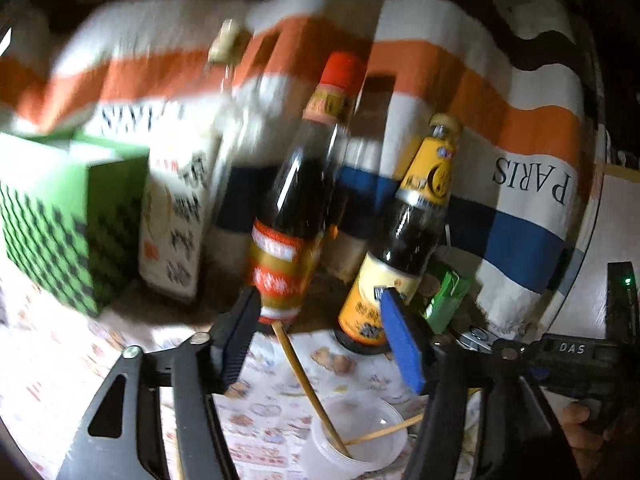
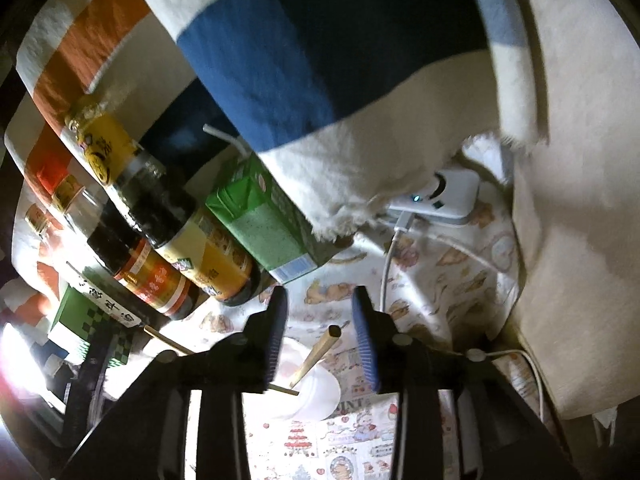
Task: Organize utensils
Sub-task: 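Open the right gripper to release the chopstick into the cup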
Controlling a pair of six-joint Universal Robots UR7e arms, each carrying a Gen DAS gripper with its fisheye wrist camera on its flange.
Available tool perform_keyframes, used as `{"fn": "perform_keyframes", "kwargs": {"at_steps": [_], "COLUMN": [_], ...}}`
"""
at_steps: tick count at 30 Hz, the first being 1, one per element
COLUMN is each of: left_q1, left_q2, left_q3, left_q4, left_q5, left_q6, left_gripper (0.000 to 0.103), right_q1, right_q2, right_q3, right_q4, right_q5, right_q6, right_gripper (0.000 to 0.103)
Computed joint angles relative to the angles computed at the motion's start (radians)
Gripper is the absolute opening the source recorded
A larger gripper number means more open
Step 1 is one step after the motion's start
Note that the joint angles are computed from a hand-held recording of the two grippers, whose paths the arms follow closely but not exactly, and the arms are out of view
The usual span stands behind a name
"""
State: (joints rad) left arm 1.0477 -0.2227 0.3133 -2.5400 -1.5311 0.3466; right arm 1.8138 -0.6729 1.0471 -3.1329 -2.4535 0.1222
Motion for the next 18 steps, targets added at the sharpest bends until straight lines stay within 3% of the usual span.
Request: {"fn": "perform_keyframes", "kwargs": {"at_steps": [1,5,8,14,18], "left_q1": [-0.004,-0.003,-0.014,-0.040,-0.032], "left_q2": [-0.016,-0.071,-0.107,-0.165,-0.215], "left_q3": [0.027,0.083,0.130,0.193,0.279], "left_q4": [-0.026,-0.072,-0.148,-0.212,-0.310], "left_q5": [0.010,-0.019,0.048,0.189,0.157], "left_q6": [0.009,-0.028,-0.059,0.014,-0.001], "left_gripper": [0.069,0.085,0.086,0.086,0.089], "right_q1": [0.004,0.026,0.030,0.068,0.104], "right_q2": [0.005,0.044,0.019,0.050,0.102], "right_q3": [-0.005,-0.050,-0.016,-0.043,-0.101], "right_q4": [-0.024,-0.146,-0.149,-0.218,-0.273], "right_q5": [-0.015,-0.097,-0.062,-0.044,-0.060], "right_q6": [-0.020,-0.114,-0.110,-0.231,-0.301], "right_gripper": [0.054,0.054,0.054,0.054,0.054]}}
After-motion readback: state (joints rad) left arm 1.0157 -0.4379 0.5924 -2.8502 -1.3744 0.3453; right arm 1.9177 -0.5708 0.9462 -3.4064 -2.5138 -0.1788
